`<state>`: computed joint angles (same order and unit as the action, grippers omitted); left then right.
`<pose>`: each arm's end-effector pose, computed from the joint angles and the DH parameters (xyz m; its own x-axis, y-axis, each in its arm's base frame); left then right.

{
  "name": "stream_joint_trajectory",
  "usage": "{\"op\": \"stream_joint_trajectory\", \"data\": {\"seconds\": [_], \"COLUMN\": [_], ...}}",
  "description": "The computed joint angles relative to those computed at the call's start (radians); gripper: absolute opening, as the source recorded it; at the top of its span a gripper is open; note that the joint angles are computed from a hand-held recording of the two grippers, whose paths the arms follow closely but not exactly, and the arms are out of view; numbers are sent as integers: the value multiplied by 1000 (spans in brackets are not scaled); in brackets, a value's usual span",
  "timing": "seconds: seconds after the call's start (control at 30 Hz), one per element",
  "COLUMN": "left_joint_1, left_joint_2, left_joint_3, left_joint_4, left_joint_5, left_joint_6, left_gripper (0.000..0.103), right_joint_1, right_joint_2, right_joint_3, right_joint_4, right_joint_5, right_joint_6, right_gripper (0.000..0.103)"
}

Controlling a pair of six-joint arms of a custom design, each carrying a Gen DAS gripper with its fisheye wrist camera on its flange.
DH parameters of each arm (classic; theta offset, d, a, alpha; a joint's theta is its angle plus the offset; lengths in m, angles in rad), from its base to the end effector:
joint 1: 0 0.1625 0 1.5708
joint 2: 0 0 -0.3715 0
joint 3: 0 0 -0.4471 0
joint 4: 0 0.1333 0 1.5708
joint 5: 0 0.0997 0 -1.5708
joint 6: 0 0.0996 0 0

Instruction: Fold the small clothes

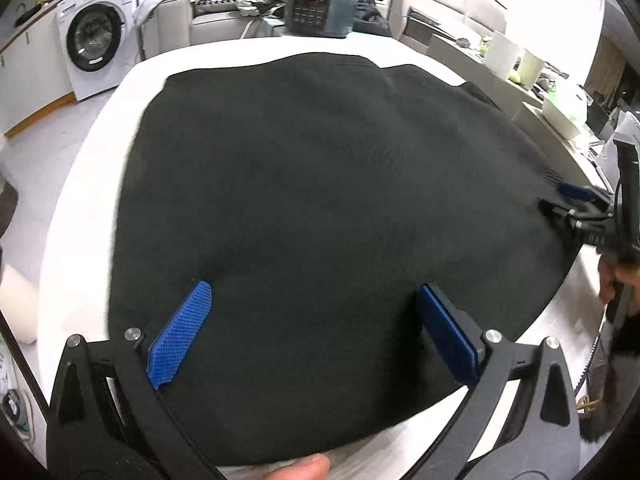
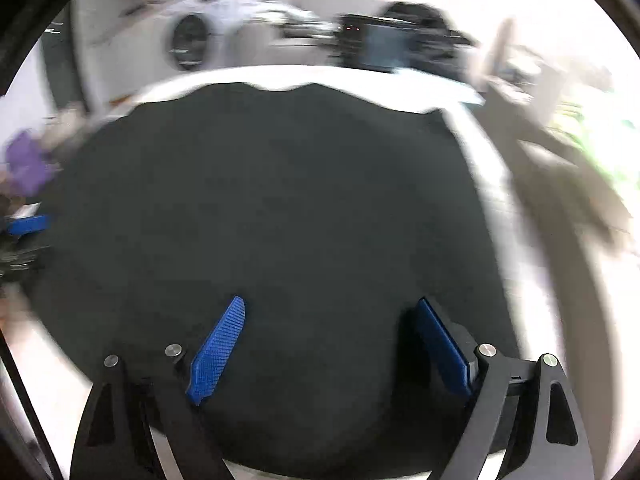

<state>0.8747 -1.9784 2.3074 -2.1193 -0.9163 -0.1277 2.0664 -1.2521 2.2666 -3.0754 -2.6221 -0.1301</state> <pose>-0.1015 -0.4239 0.3037 -0.7678 0.3083 -0.5616 0.5324 0.7947 -0.2916 0.2617 -0.3857 0.1389 -0.5713 0.0216 0.8205 -0.4979 0.7856 -0.3674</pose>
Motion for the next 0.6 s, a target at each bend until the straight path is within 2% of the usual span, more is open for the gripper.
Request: {"op": "stream_joint_trajectory", "data": {"seconds": [0.03,0.1,0.17,0.23,0.3,0.4,0.5,0.6], "left_joint_1": [0,-10,-23,-30,-35,-21,-2,9], "left_joint_2": [-13,-19,1,33,100,210,298,307], "left_joint_3": [5,6,-9,-25,-53,-109,-161,-163], "left_joint_4": [4,29,52,28,-20,-58,-36,-60], "left_joint_5": [-1,12,27,17,21,11,35,59], "left_joint_6": [1,-15,-46,-41,-25,-11,-48,-37], "left_gripper": [101,101,101,101,101,101,101,101], "right_joint_1": [-7,-35,-36,-11,3,13,11,-4], "right_joint_2": [-11,-70,-81,-43,-19,52,139,198], "right_joint_3": [14,45,46,24,-4,-77,-142,-200], "right_joint_4": [-40,-30,-26,-76,-91,-59,-24,43], "right_joint_5": [-20,0,-5,-25,25,110,164,162], "right_joint_6": [-16,33,59,28,-3,-41,-65,-55], "right_gripper": [89,89,89,89,89,89,89,89]}}
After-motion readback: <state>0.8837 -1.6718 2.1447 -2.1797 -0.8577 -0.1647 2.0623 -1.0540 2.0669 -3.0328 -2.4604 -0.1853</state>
